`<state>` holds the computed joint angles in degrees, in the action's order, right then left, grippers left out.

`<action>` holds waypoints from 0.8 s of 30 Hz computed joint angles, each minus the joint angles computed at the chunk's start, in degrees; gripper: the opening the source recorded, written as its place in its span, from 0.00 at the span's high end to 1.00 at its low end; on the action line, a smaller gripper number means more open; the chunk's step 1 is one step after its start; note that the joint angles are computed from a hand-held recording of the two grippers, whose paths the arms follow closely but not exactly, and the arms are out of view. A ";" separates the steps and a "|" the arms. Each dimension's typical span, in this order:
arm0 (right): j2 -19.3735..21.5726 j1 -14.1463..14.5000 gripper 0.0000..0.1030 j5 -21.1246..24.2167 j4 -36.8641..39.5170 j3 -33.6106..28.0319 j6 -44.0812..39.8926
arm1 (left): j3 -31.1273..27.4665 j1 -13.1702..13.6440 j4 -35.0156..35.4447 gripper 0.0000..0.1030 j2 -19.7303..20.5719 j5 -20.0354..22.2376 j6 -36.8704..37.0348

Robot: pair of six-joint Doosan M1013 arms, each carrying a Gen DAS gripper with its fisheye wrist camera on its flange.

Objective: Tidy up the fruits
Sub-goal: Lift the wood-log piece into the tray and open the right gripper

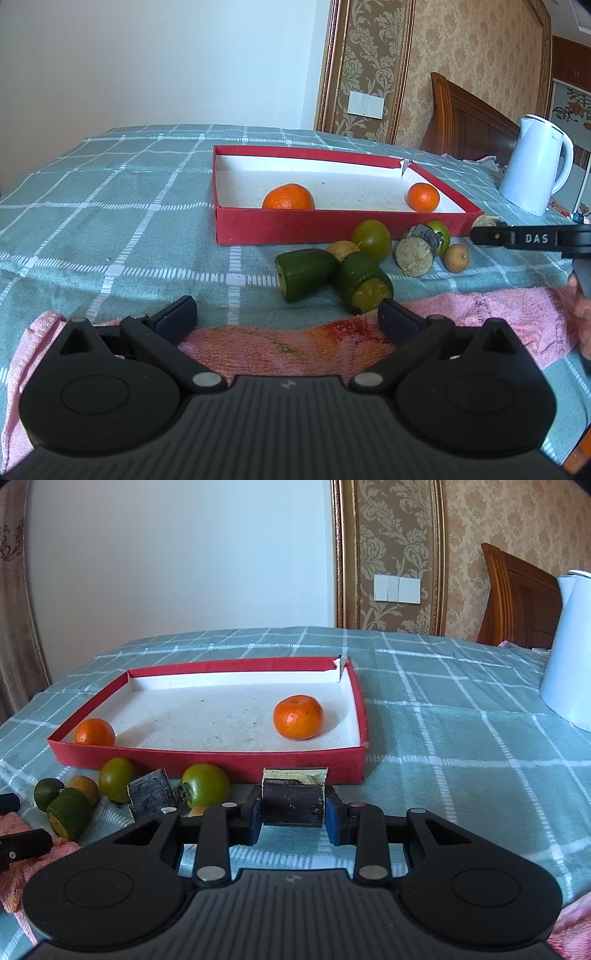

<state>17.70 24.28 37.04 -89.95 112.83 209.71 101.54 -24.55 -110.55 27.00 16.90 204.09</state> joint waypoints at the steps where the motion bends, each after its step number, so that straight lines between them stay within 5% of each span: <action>1: -0.17 0.03 0.69 0.29 -0.17 0.12 0.15 | 0.00 0.00 -0.08 0.00 0.01 0.06 0.01; 18: 1.24 -1.70 0.69 0.06 0.65 -4.41 -6.90 | 0.14 0.43 -0.72 0.00 0.04 1.53 -0.58; 24: 3.59 -2.99 0.69 -0.62 4.07 -8.32 -13.89 | -0.26 -1.18 -1.77 0.00 -0.17 -3.85 1.90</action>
